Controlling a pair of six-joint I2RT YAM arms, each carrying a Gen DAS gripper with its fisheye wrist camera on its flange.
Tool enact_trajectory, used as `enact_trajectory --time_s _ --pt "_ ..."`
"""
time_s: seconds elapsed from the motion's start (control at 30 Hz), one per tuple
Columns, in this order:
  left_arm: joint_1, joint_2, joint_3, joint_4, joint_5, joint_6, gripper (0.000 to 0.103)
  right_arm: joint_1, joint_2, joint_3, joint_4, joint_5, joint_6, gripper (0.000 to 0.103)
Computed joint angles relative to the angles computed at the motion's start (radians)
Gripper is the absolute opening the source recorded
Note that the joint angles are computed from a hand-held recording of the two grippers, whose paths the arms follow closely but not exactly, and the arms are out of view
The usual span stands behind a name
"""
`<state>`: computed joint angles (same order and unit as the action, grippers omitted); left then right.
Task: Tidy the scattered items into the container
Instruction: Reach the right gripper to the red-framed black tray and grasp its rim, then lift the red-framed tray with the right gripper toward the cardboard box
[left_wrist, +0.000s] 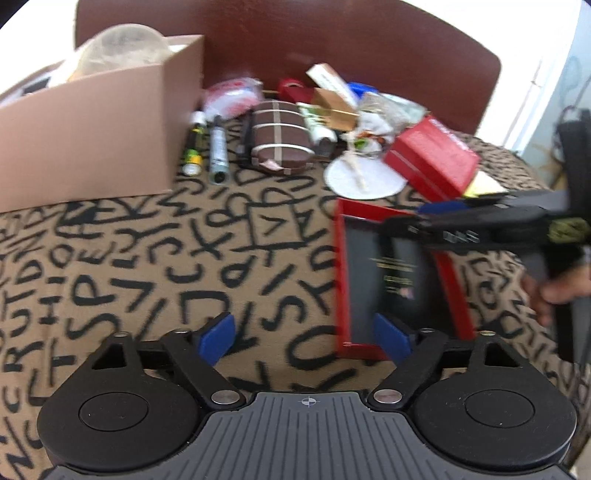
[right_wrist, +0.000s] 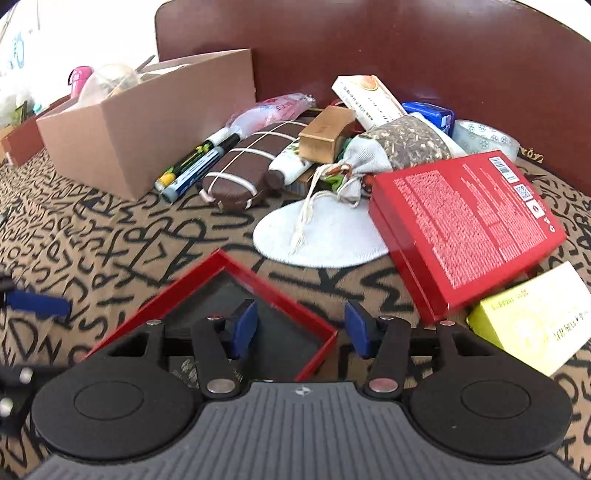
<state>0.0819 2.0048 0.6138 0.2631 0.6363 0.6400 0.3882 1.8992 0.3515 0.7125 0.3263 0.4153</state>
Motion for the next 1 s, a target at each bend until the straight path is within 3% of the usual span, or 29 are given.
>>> enact_trajectory --time_s 0.1,0.17,0.27,0.3,0.33,0.37,0.47,0.57,0.7,0.77,0.83,0.93,1.0 --pt "-0.014 0.017 -0.029 0.102 -0.011 -0.008 0.059 0.025 -0.051 -0.003 -0.077 0.016 0.007 0.026" --pt "-0.005 0.038 -0.002 0.096 0.005 -0.028 0.031 0.063 -0.101 -0.015 -0.155 0.042 0.034 0.02" --pt "0.016 0.06 0.066 0.022 0.029 -0.083 0.029 0.143 -0.188 -0.052 -0.257 0.056 0.121 0.013" --pt "0.021 0.059 0.079 0.003 0.027 -0.091 0.032 0.19 -0.217 -0.068 -0.286 0.059 0.164 0.013" --pt "0.027 0.053 0.083 -0.01 0.021 -0.091 0.042 0.234 -0.234 -0.077 -0.304 0.064 0.195 0.013" --pt "0.035 0.043 0.082 -0.022 0.018 -0.082 0.043 0.278 -0.247 -0.085 -0.314 0.071 0.223 0.014" --pt "0.091 -0.001 0.085 -0.14 0.043 -0.005 0.054 0.371 -0.256 -0.081 -0.343 0.105 0.3 0.014" --pt "0.158 -0.035 0.082 -0.269 0.074 0.112 0.058 0.383 -0.259 -0.086 -0.326 0.128 0.333 0.015" --pt "0.168 -0.038 0.031 -0.251 0.058 0.183 0.059 0.374 -0.212 -0.062 -0.314 0.142 0.351 0.015" --pt "0.155 -0.031 -0.003 -0.168 0.047 0.172 0.032 0.411 -0.209 -0.06 -0.323 0.16 0.386 0.015" --pt "0.145 -0.033 -0.025 -0.096 0.029 0.16 0.018 0.471 -0.211 -0.037 -0.395 0.199 0.425 0.016" --pt "0.145 -0.022 0.02 -0.141 0.027 0.129 0.011 0.514 -0.219 -0.037 -0.421 0.216 0.453 0.017" --pt "0.146 -0.019 0.028 -0.156 0.028 0.141 0.017 0.493 -0.218 -0.051 -0.386 0.21 0.468 0.017"
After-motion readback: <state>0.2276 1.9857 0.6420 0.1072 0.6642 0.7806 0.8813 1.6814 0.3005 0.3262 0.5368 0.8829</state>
